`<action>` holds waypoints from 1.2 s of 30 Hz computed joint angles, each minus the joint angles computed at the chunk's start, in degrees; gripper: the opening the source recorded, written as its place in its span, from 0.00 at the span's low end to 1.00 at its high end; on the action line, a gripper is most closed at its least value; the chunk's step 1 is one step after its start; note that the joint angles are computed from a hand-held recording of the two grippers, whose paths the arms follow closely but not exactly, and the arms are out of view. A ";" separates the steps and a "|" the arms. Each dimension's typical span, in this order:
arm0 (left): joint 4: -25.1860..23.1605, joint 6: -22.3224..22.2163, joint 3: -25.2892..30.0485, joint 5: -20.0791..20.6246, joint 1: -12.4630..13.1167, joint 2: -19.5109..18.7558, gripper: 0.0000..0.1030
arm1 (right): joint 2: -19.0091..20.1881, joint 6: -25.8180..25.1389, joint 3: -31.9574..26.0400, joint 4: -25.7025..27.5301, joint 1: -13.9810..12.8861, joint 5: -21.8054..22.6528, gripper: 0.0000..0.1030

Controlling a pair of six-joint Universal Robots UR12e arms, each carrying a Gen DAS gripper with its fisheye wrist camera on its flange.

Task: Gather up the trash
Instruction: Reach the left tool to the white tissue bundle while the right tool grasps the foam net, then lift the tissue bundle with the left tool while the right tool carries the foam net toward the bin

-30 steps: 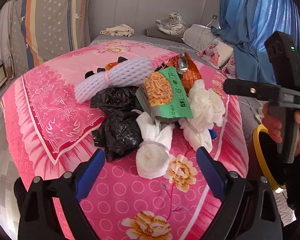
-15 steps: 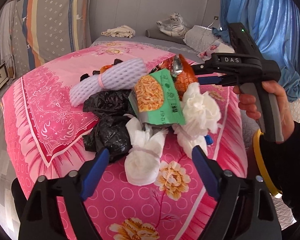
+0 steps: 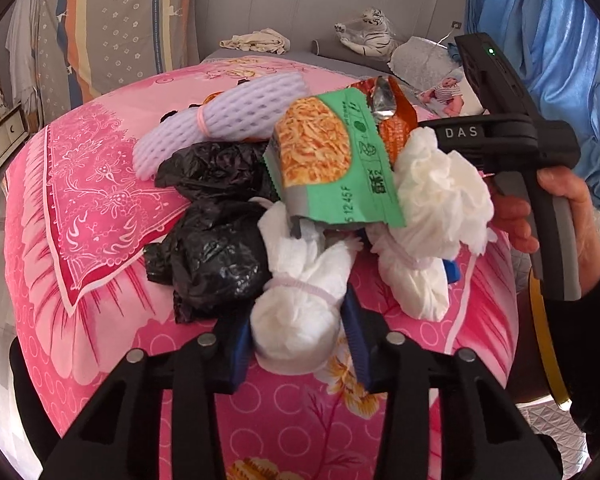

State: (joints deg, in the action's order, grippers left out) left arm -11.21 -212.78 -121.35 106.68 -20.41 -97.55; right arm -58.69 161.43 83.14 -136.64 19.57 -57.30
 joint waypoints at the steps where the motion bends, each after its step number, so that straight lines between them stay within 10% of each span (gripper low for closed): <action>1: 0.35 -0.14 -0.11 -0.06 0.05 0.00 0.34 | 0.03 0.09 -0.10 0.24 -0.02 0.18 0.40; 18: 9.26 -0.05 -4.62 0.54 -0.41 4.17 0.33 | -2.85 2.31 3.40 -5.86 -1.35 3.62 0.23; 36: 14.97 -1.02 -7.18 12.87 -2.97 9.18 0.33 | -11.79 3.54 13.25 -14.68 -4.74 11.89 0.23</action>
State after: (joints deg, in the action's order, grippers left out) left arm 3.75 -213.79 -128.53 119.56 -23.38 -88.37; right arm -70.48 164.97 96.40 -151.32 14.83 -45.41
